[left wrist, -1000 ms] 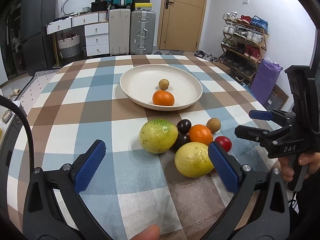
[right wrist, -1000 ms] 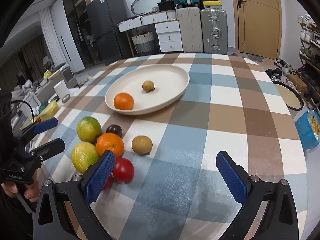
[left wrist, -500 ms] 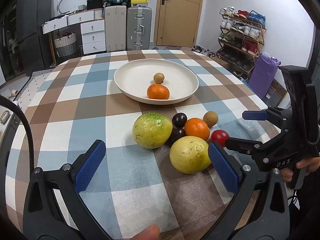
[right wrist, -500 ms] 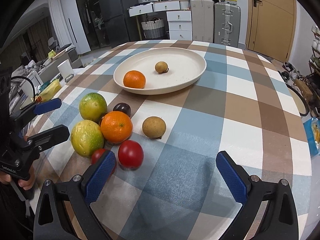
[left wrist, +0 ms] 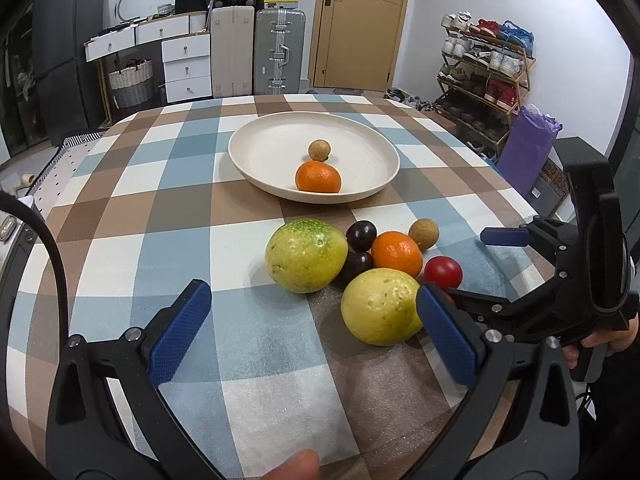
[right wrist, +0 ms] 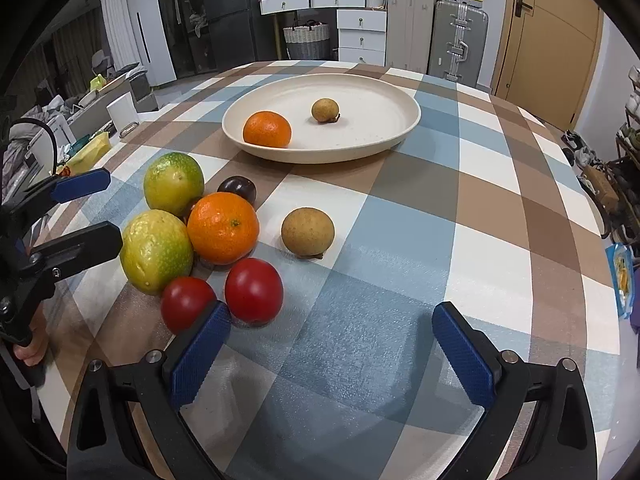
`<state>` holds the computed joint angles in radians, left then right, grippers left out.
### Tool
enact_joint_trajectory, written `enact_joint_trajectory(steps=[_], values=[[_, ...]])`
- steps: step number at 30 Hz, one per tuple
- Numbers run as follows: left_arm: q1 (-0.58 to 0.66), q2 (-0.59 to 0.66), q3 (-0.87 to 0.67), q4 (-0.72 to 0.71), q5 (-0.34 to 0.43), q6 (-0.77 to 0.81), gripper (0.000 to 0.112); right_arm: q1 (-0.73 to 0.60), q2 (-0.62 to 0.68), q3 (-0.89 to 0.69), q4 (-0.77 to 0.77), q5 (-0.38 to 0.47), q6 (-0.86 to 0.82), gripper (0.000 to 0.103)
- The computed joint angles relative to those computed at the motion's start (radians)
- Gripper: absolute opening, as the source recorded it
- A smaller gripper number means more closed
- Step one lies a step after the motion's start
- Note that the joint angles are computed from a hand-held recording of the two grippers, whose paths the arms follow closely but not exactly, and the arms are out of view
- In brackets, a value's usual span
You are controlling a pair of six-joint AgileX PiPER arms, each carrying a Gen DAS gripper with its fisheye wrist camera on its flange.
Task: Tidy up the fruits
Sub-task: 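Withdraw both tools from the plate back toward the fruit cluster, then grasp the yellow pomelo with the left tool while the right tool grasps a red tomato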
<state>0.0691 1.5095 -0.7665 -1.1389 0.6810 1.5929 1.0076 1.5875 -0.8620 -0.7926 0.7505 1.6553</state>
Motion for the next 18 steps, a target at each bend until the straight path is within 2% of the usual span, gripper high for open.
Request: enact_joint_trajectory(steps=[6,8,9,18], values=[[-0.003,0.002,0.003,-0.004,-0.005,0.006,0.102,0.006,0.003,-0.007,-0.015,0.003,0.003,0.102],[-0.004,0.001,0.005,-0.005,-0.009,0.007,0.102,0.005,0.003,-0.007,-0.015,-0.013,-0.005,0.096],[-0.003,0.003,0.003,-0.004,-0.007,0.003,0.102,0.004,0.003,-0.008,-0.013,-0.023,-0.011,0.087],[-0.004,0.005,-0.005,0.019,0.003,-0.014,0.102,0.02,-0.006,0.001,-0.057,-0.078,-0.003,0.058]])
